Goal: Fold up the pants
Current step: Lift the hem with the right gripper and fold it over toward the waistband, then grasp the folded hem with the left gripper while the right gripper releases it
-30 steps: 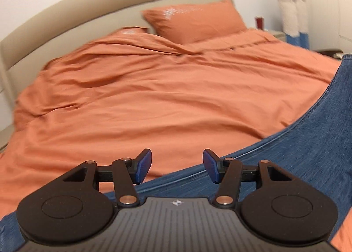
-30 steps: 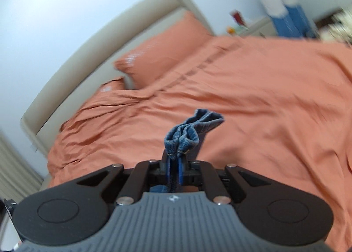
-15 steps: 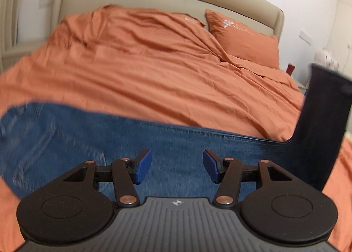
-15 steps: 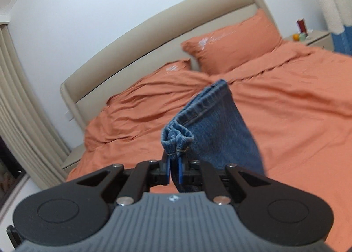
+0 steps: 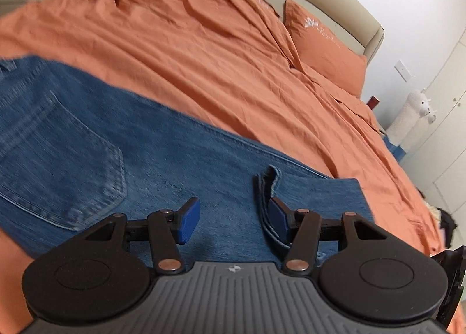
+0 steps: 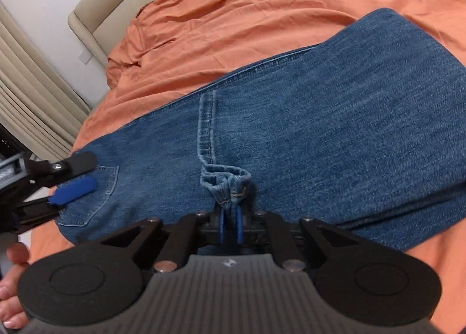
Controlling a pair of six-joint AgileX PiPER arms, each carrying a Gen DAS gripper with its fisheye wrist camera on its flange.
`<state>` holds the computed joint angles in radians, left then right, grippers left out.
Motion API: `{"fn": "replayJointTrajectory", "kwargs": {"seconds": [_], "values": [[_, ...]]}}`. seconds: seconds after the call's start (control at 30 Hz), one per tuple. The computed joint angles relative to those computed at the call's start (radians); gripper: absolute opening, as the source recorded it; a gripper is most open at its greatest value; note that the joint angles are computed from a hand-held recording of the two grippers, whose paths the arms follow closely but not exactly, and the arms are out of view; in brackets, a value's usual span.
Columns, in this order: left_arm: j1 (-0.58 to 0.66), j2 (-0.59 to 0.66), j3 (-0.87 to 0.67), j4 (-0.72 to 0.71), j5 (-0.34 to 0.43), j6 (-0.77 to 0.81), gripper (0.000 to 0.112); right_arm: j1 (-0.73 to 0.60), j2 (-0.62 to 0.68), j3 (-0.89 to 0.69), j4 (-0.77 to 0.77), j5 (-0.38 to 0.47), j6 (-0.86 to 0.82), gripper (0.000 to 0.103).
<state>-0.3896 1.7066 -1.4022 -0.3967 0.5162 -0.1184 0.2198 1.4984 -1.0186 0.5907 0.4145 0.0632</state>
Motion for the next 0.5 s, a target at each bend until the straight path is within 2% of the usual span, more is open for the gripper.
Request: {"fn": "replayJointTrajectory", "kwargs": {"seconds": [0.07, 0.13, 0.23, 0.27, 0.37, 0.5], "values": [[0.010, 0.036, -0.030, -0.075, 0.031, 0.050, 0.064, -0.018, 0.000, -0.022, 0.055, 0.058, -0.071, 0.026], [0.012, 0.068, -0.051, -0.125, 0.056, 0.094, 0.064, -0.038, 0.002, -0.059, 0.086, 0.143, -0.120, 0.032], [0.010, 0.124, -0.093, -0.189, 0.082, 0.134, 0.065, -0.093, -0.004, -0.116, 0.087, 0.275, -0.161, 0.034], [0.012, 0.153, -0.122, -0.215, 0.098, 0.149, 0.065, -0.105, -0.018, -0.122, 0.058, 0.285, -0.153, 0.038], [0.005, 0.237, -0.215, -0.225, 0.104, 0.156, 0.068, -0.134, -0.086, -0.093, -0.070, 0.247, -0.117, 0.040], [-0.005, 0.371, -0.385, -0.160, 0.155, 0.083, 0.068, -0.226, -0.132, -0.032, -0.081, 0.183, -0.164, 0.041]]}}
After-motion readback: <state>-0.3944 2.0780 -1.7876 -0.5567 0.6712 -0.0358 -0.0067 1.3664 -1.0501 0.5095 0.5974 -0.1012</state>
